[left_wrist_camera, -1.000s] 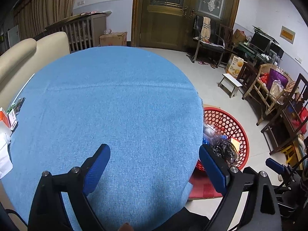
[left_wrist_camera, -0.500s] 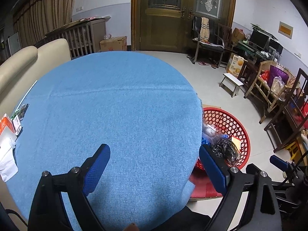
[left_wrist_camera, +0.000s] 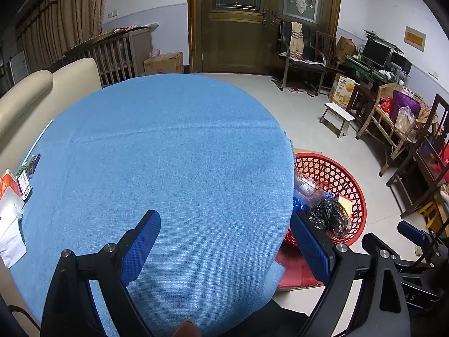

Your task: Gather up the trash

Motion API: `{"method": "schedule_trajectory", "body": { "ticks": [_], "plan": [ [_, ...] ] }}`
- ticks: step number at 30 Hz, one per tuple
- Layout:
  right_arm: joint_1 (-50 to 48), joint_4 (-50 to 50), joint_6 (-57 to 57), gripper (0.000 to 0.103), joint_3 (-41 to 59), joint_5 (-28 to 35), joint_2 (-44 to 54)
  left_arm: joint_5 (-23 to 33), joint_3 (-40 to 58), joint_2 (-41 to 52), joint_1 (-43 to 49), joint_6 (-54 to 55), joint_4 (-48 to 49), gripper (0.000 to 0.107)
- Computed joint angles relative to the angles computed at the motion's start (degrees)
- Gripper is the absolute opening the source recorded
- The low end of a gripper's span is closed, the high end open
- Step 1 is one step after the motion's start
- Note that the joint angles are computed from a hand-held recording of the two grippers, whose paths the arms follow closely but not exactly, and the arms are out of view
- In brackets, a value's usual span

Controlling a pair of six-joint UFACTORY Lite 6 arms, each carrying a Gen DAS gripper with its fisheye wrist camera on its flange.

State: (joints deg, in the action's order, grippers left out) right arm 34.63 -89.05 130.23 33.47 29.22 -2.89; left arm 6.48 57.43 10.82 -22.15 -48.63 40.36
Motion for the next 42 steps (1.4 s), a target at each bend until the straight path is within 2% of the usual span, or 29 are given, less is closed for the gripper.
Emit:
{"method": "schedule_trajectory", "body": {
  "ticks": [6, 11, 23, 39, 42],
  "plan": [
    [0.46, 0.51, -0.51, 0.103, -0.07, 0.50, -0.42, -0.08, -0.24, -0.37, -0.20, 0.10, -0.18, 0.093],
    [1.12, 1.51, -1.43, 0.103, 0.06, 1.24, -0.84, -0.45, -0.29, -0.32, -0.09, 5.24, -5.79, 0.093],
    [1.95, 1.94, -1.39, 0.103, -0.06, 2.31, -0.93, -0.74, -1.03, -0.78, -1.13, -0.50, 0.47, 0.093],
    [2.91, 2.78, -1.68, 0.103, -0.09, 3.37, -1.42, -1.30, -1.86, -1.76, -1.69, -1.59, 1.59, 0.093],
    [2.97, 2.80, -1.74, 0.103, 0.16, 3.42, -1.14, -1.48, -1.86, -1.76, -1.54, 0.75, -0.59, 0.093]
  ]
}}
